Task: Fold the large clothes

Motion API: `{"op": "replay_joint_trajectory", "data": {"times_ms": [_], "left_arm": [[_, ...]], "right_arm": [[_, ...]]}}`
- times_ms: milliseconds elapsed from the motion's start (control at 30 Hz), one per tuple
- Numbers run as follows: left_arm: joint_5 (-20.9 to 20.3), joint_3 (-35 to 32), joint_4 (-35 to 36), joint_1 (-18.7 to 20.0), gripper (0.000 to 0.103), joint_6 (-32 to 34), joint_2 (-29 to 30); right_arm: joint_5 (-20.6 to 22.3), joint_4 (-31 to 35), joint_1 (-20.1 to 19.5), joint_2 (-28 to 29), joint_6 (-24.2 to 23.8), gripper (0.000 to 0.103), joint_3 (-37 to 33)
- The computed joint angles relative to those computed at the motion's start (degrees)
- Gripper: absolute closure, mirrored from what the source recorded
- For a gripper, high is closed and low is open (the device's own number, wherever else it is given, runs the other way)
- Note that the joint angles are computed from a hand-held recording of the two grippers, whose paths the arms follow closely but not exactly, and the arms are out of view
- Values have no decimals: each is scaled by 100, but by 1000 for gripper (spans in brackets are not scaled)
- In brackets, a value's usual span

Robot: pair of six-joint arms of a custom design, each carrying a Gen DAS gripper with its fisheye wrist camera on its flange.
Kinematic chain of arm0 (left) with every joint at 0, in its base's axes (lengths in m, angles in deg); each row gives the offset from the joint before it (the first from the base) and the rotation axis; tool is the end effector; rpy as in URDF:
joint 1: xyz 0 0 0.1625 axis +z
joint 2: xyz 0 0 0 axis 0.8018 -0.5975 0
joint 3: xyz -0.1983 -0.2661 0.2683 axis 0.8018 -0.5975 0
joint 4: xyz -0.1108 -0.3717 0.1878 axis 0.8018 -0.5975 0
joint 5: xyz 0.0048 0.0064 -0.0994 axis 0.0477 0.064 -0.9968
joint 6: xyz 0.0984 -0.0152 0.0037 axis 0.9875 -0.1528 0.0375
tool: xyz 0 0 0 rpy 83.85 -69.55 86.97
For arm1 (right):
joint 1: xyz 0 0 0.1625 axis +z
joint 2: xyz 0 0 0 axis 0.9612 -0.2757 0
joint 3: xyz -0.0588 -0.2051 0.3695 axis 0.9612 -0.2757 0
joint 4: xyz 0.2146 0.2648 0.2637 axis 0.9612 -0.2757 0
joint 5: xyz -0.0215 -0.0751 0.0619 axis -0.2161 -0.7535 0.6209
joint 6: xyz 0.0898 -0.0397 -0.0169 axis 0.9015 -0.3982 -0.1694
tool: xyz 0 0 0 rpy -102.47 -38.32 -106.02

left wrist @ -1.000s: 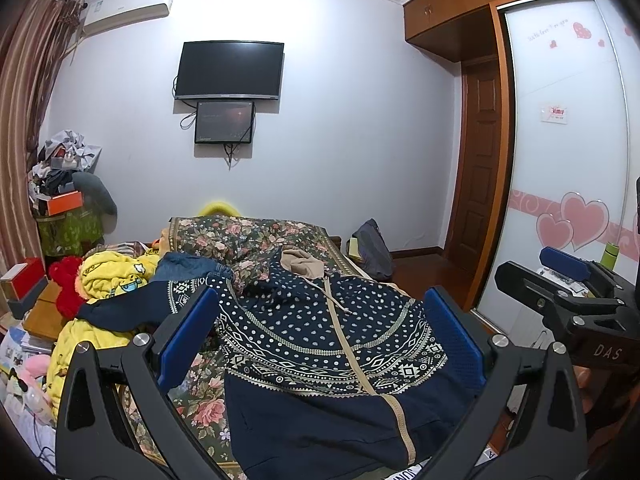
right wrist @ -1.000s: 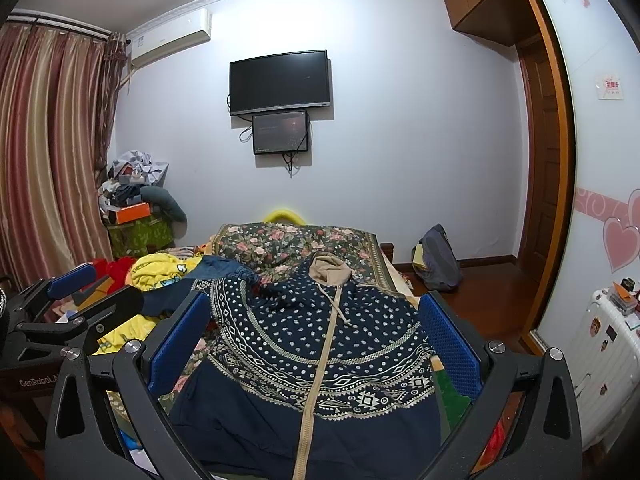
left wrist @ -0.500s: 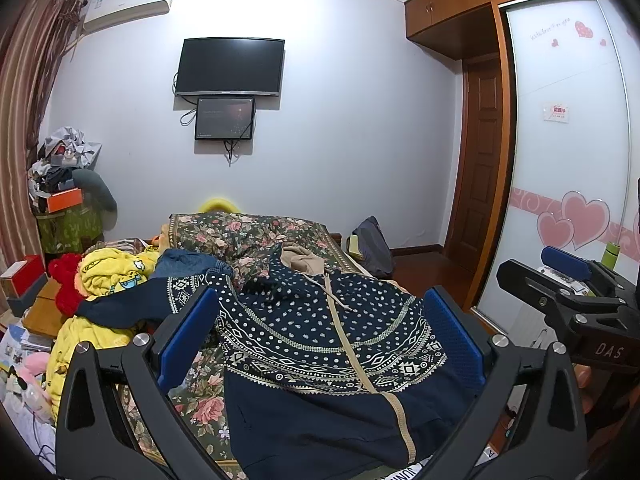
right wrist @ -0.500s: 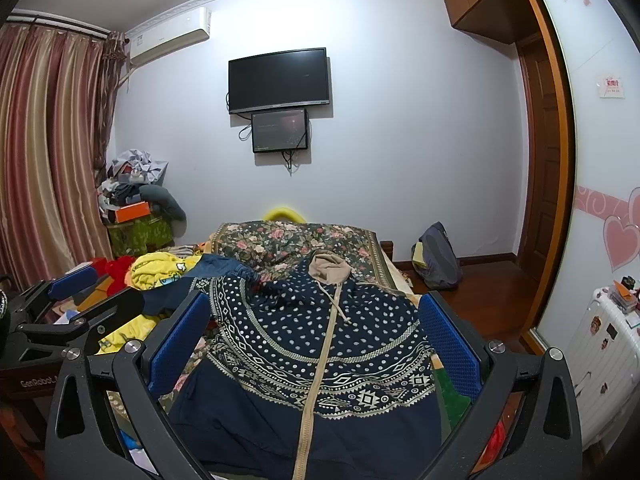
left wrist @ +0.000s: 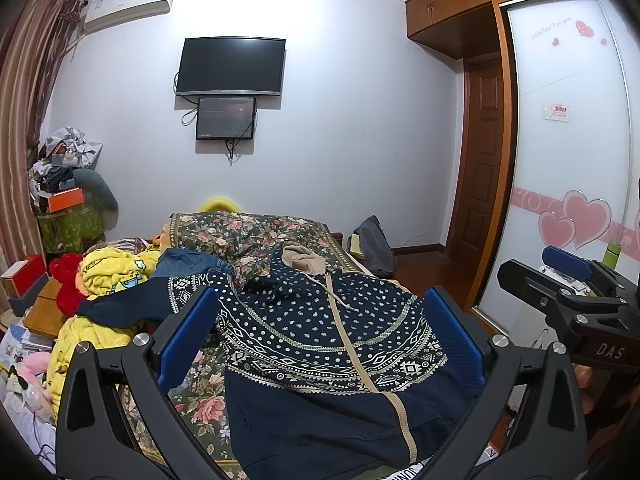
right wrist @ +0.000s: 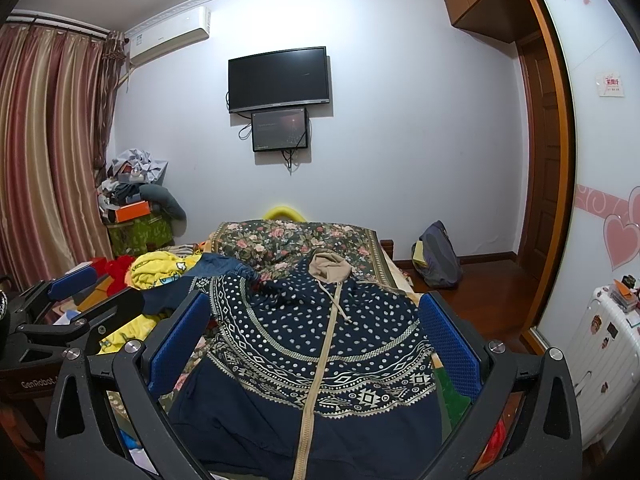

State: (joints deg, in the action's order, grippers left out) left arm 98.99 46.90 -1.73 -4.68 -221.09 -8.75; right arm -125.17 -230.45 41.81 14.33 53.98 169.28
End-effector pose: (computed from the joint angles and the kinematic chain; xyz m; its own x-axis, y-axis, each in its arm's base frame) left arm -0.3352 -0.6313 0.2638 -0.6133 0.6053 -0.5075 0.7564 0.2649 -0.5981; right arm 0.3453 -0.5770 0.2785 -0.7291 0.2553 0.6350 -0.5737 0.2778 -0.7705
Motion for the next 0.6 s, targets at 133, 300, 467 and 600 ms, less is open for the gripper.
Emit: {"op": "replay_joint_trajectory", "data": {"times_ms": [133,300,467,600], "left_arm": [[5,-19,18,17,0,4,17],[3,-101,80,39,0,-19,76],[24,-303,198,88,0,-12,228],[12,-615,321,150,0,50,449]], "right_arm": [[-25,5,8,9,9,0,-3],[-37,76,-22,15,71,0,-10],[-53,226,-72,34,128,0,-83],[-82,420,-136,80,222,0,-197]]}}
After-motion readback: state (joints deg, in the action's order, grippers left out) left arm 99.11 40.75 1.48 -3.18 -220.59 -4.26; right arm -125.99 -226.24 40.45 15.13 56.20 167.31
